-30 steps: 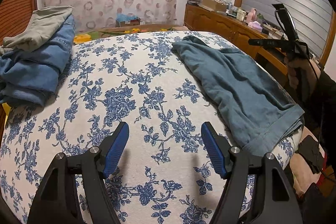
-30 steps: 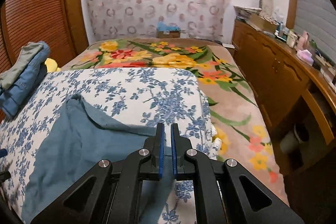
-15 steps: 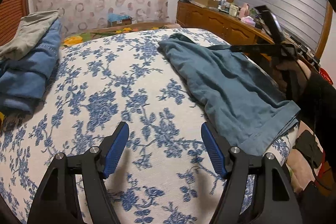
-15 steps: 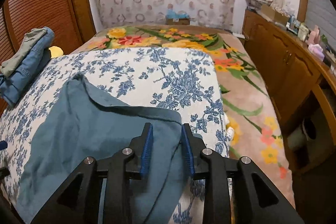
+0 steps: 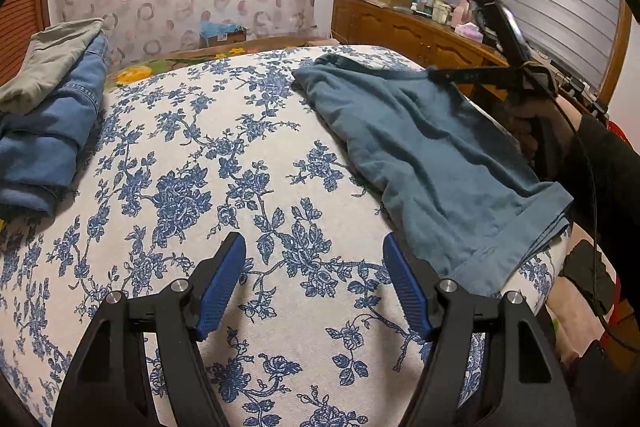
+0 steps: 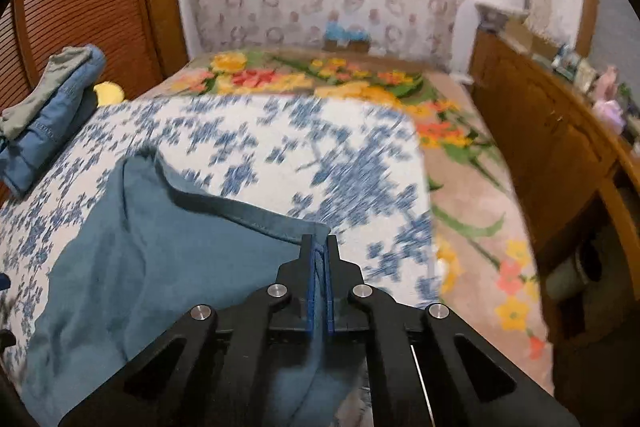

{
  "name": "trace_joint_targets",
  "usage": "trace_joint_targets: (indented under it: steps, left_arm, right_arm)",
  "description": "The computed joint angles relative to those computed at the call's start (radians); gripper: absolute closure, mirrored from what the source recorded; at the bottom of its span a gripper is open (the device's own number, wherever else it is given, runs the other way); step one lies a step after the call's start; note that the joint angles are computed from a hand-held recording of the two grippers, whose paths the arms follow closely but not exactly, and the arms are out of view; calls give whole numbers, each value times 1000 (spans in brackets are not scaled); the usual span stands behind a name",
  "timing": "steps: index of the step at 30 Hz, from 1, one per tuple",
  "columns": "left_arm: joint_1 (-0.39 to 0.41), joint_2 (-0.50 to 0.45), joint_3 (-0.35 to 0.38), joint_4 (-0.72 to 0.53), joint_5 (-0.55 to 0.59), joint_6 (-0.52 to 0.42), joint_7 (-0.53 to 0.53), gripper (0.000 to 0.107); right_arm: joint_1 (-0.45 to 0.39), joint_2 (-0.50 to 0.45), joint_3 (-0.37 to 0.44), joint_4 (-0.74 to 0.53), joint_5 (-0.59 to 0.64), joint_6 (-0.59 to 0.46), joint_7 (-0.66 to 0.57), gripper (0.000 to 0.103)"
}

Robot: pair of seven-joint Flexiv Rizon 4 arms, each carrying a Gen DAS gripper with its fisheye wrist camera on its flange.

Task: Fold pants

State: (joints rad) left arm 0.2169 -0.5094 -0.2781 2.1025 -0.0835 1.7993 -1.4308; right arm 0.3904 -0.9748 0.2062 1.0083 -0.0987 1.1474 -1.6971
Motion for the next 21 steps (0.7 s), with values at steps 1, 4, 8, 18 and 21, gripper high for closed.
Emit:
trace_joint_targets:
  steps: [1,4,8,18,21]
  left_arm:
    - [2,0,-1,0,0,-1,0,35]
    - [2,0,-1,1,0,-1,-1,35]
    - [-1,0,-3,-2,1,-1,0,35]
    - [3,4,-21,-4,6,-4,11,35]
    - [17,3,-44,-5,11,-4,13,35]
  right_arm:
    - [-1,8,-4,13,4,22,6,100]
    - [14,38,-62,67,-15,100,72,100]
    - [37,46,-126,87,-80,84,162,100]
    - [0,114,-65,197,-103,97,171,74]
    - [-14,206,-54,355,-99,179,161,74]
